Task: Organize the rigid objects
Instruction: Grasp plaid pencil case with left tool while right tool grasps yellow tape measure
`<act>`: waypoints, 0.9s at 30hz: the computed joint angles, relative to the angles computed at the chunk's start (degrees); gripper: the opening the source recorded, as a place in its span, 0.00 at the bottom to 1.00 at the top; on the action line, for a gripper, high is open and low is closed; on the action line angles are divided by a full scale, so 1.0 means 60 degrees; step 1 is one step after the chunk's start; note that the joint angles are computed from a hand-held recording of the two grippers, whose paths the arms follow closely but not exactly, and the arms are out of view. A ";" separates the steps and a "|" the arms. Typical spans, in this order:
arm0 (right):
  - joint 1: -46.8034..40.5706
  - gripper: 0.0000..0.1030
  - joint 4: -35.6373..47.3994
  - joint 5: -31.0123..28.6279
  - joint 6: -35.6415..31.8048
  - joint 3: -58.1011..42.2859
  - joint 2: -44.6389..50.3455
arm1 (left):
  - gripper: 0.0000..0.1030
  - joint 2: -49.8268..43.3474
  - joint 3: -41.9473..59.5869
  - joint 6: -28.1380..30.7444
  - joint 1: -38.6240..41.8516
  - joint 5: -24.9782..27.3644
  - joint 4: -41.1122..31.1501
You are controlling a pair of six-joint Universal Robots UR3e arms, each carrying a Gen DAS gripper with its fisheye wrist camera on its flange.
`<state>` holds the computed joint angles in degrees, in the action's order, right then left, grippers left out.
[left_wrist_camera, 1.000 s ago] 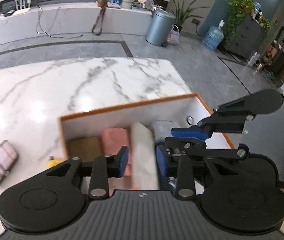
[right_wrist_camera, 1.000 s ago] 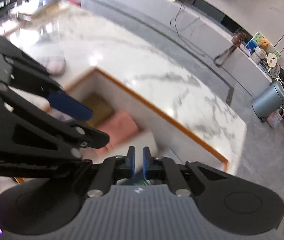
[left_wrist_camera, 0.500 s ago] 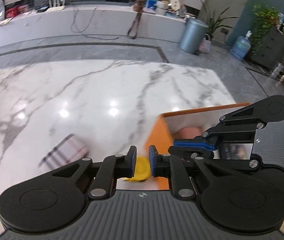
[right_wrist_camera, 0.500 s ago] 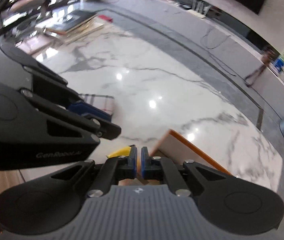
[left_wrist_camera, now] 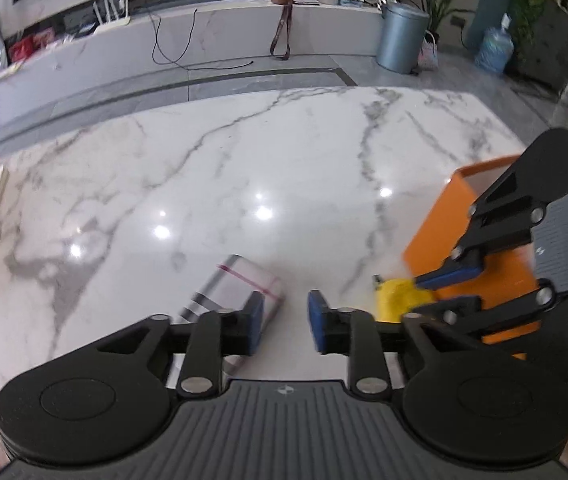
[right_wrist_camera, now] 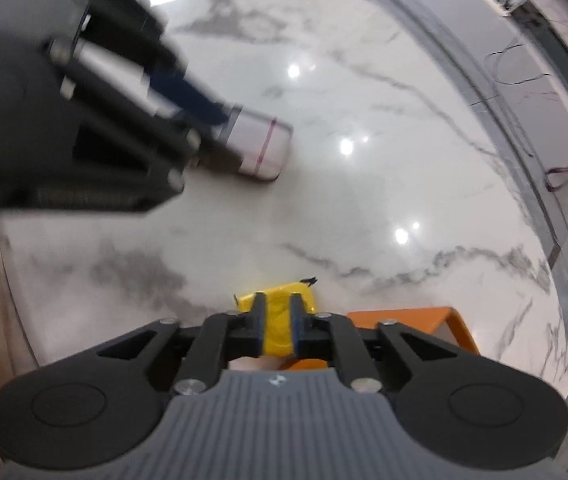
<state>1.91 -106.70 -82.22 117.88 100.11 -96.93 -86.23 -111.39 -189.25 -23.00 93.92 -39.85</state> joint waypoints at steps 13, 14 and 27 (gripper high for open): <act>0.1267 0.60 0.0309 -0.1723 -0.0723 -0.1247 0.2159 | 0.78 -0.0467 -0.0751 0.3358 0.1130 -0.0492 0.0247; 0.1298 0.60 0.0429 -0.1802 -0.0708 -0.1427 0.2351 | 0.80 -0.0436 -0.0885 0.3462 0.1217 -0.0602 0.0381; 0.1514 0.61 0.0816 -0.2124 -0.0266 -0.2198 0.3275 | 0.83 -0.1203 -0.1074 0.3470 0.1621 -0.0967 0.1254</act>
<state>11.00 -101.80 -94.96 116.29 86.92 -77.28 -93.45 -117.84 -168.43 -13.28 88.11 -32.32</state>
